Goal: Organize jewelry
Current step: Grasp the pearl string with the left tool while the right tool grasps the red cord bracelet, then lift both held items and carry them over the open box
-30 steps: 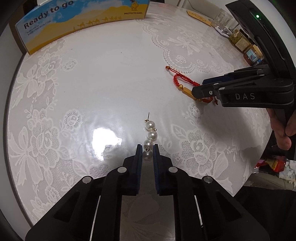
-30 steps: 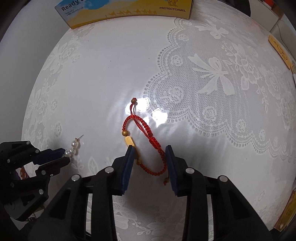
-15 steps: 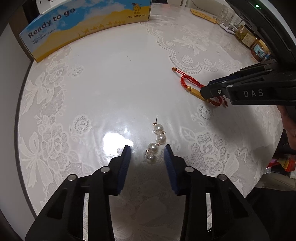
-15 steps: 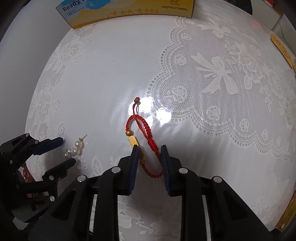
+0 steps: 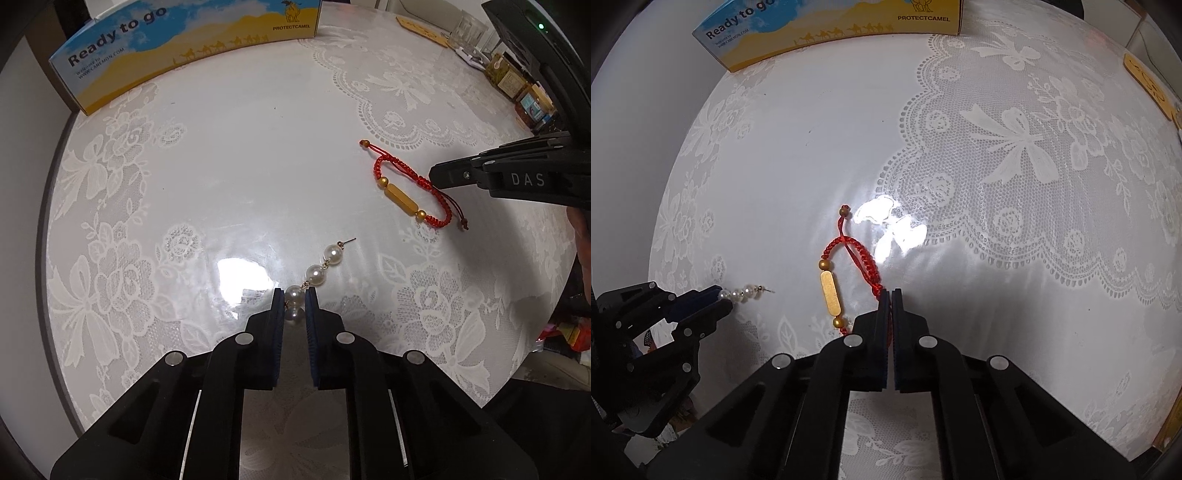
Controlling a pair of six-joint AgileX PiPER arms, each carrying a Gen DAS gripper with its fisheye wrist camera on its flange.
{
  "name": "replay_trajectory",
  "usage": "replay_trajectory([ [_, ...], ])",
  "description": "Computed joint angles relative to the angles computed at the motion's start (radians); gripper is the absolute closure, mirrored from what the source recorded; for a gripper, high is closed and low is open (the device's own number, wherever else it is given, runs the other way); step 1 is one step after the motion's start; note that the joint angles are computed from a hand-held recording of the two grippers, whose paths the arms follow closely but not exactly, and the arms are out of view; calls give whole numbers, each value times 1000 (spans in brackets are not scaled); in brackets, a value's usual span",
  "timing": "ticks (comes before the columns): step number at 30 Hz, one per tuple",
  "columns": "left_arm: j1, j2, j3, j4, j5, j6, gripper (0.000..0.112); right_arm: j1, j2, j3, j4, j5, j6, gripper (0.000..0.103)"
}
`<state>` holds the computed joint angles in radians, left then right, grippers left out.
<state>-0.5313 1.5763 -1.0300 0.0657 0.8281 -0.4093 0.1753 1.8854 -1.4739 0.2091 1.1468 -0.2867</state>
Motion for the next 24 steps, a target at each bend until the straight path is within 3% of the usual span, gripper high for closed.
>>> replay_trajectory([
  [10, 20, -18, 1, -5, 17, 3, 102, -26, -4, -13, -13, 22, -4, 99],
  [19, 16, -18, 12, -10, 13, -3, 102, 28, 10, -14, -64, -15, 42, 76],
  [24, 20, -22, 13, -15, 11, -3, 102, 27, -2, -25, -35, -16, 31, 74],
])
